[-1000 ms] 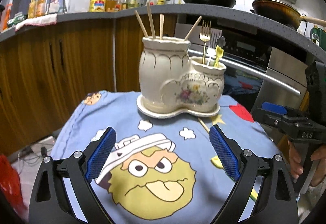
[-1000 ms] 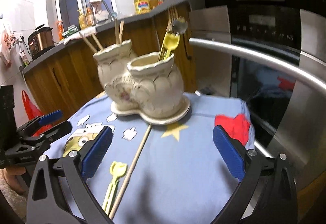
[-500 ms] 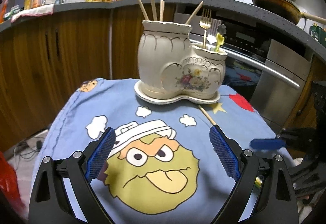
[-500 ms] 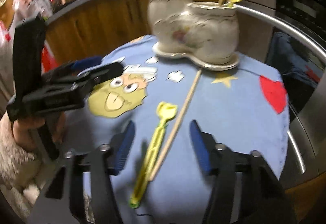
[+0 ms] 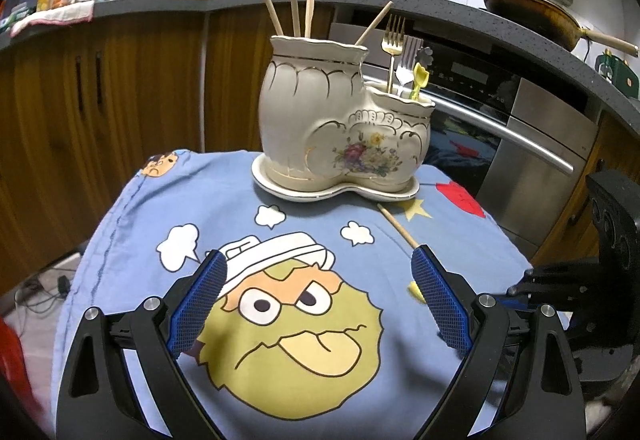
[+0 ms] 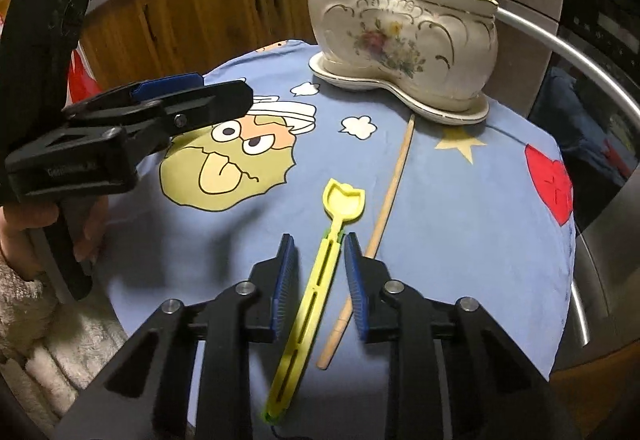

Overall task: Organize utensils
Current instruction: 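Reach down to the last chopstick with the left while the right grasps another yellow spoon, then grasp and lift the chopstick with the left while the right lifts the yellow spoon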

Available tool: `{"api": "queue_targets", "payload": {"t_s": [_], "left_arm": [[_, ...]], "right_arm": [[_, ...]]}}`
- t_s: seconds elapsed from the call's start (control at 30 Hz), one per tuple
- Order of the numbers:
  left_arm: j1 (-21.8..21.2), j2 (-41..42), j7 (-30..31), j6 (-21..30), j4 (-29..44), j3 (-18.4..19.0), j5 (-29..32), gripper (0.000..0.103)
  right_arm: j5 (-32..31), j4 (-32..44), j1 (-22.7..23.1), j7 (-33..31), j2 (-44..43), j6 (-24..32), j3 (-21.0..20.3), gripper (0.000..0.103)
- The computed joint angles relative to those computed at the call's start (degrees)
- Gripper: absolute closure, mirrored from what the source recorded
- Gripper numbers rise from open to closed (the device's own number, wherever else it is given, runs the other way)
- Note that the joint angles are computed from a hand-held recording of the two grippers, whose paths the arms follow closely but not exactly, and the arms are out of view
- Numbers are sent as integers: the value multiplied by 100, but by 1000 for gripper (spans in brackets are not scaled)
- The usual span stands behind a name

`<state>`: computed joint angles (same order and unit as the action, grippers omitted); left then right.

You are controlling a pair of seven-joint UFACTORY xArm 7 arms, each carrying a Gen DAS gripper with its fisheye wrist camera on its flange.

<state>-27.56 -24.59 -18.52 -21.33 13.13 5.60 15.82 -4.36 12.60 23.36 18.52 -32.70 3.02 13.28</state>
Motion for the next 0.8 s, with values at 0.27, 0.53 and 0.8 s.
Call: {"api": "queue_targets", "payload": {"t_s": [0.27,0.53,0.8], "left_arm": [[528,-77,-46,341,97,-868,-695,10],[1049,142,-128,1391,692,-2341,-1226,11],[1860,578,-816,2519,1441,-3506,-514,54]], "right_arm": [[434,-346,555,-444,-913,-52,-973,93],[428,-604,-354,-455,-1445,-61,-861,93],[557,-763,-328,-710,-1609,-91,-1198,93]]}}
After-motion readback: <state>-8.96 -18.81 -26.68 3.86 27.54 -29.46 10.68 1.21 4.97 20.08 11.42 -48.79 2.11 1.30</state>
